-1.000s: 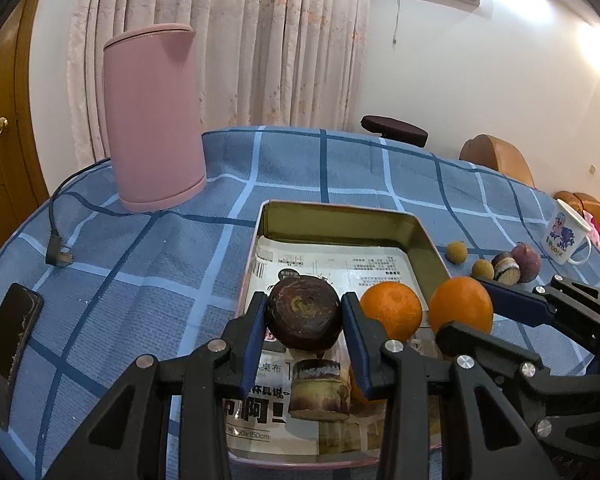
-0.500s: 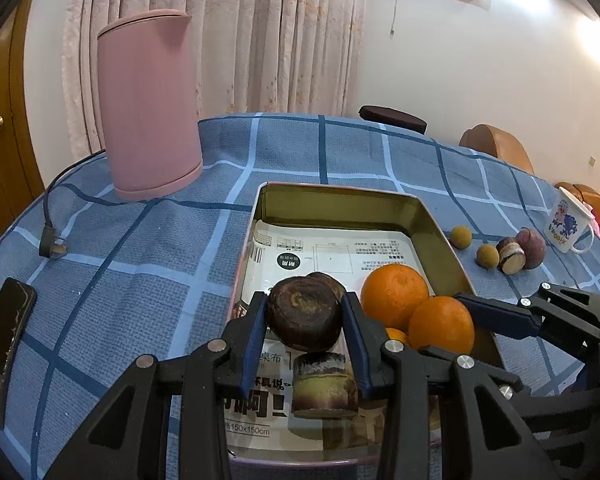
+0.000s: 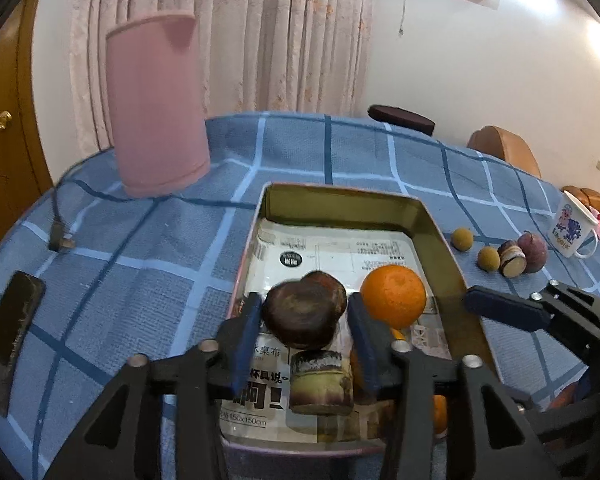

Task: Organize fruits
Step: 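Open the left gripper over the tray while the right releases the orange into it, then grasp the purple round fruit with the right gripper while the left grasps a cut fruit half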

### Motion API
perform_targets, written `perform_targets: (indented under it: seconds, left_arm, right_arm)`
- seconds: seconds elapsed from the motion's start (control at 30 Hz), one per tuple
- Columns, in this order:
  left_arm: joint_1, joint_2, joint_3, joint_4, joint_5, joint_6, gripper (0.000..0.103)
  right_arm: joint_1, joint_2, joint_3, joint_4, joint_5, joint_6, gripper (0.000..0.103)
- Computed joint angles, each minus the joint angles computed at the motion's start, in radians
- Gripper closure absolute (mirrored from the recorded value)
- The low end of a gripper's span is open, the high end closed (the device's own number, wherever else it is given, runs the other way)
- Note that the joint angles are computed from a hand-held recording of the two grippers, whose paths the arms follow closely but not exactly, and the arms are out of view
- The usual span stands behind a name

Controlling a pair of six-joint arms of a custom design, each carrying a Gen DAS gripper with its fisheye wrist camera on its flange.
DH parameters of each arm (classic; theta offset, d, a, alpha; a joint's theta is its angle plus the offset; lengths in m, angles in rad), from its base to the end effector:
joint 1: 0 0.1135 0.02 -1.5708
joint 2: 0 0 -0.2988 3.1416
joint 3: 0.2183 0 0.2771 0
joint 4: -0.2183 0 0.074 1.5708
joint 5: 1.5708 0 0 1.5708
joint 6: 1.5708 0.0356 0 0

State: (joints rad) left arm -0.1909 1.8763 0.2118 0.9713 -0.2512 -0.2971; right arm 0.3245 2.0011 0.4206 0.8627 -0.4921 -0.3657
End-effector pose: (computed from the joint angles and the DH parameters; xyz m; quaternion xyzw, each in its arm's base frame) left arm 0.2253 -0.0345 0.0542 -0.1008 0.8940 0.0082 0.4364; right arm 0.2614 0.1057 0.0447 -0.3935 0.7969 0.2134 0.4057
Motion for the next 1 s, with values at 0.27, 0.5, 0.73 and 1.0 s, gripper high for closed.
perform_targets:
  seconds: [0.27, 0.5, 0.73, 1.0]
  left_arm:
    - [-0.108, -0.067, 0.017, -0.064, -0.088, -0.042, 0.037]
    - [-0.219, -0.100, 0.094, -0.168, -0.145, -0.048, 0.037]
    - [-0.323, -0.031, 0.254, -0.258, -0.173, -0.035, 0.037]
    - [-0.375, 0.073, 0.406, -0.333, -0.167, -0.018, 0.037]
  right_arm:
    - [-0.130, -0.058, -0.020, -0.020, -0.080, -0.010, 0.034]
    - [-0.284, -0.077, -0.005, -0.020, -0.088, -0.023, 0.034]
    - [-0.436, -0.032, 0.154, -0.138, 0.015, 0.042, 0.034]
    - [-0.472, 0.074, 0.338, -0.307, 0.037, 0.078, 0.034]
